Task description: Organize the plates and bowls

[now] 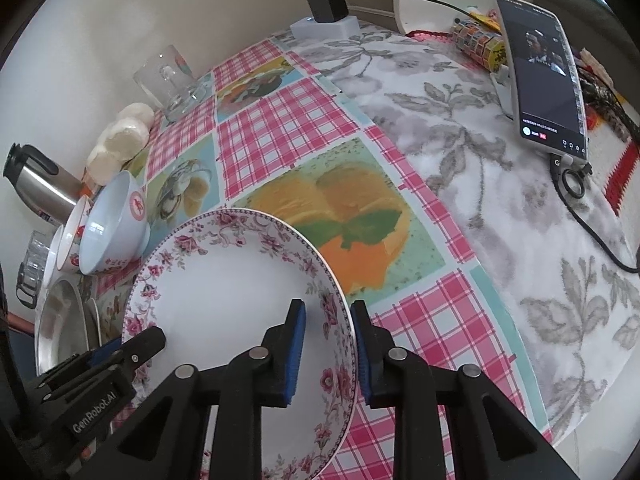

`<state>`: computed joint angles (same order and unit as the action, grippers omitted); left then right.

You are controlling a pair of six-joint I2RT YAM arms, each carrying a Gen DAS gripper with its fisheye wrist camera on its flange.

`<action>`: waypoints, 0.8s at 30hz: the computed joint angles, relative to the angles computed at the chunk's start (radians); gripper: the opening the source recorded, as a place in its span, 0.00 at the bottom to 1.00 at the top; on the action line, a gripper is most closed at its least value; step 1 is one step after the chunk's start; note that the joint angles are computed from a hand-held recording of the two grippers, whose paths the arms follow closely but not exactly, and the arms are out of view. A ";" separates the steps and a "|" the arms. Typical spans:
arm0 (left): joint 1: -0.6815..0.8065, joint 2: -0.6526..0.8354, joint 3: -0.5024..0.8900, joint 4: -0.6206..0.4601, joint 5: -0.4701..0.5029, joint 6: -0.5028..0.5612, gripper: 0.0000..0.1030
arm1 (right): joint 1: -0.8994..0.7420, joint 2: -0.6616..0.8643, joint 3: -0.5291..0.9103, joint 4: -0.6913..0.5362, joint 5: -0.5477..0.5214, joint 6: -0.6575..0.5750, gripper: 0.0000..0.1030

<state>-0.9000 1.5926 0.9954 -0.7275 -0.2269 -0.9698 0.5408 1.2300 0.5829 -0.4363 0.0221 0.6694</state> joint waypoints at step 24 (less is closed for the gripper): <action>0.030 -0.190 -0.079 0.071 0.007 -0.052 0.28 | 0.002 -0.114 -0.008 -0.007 0.025 0.005 0.18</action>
<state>-0.8702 1.4022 0.9162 -0.6566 -0.2197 -1.0217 0.5430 1.1156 0.5752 -0.4431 0.0476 0.6748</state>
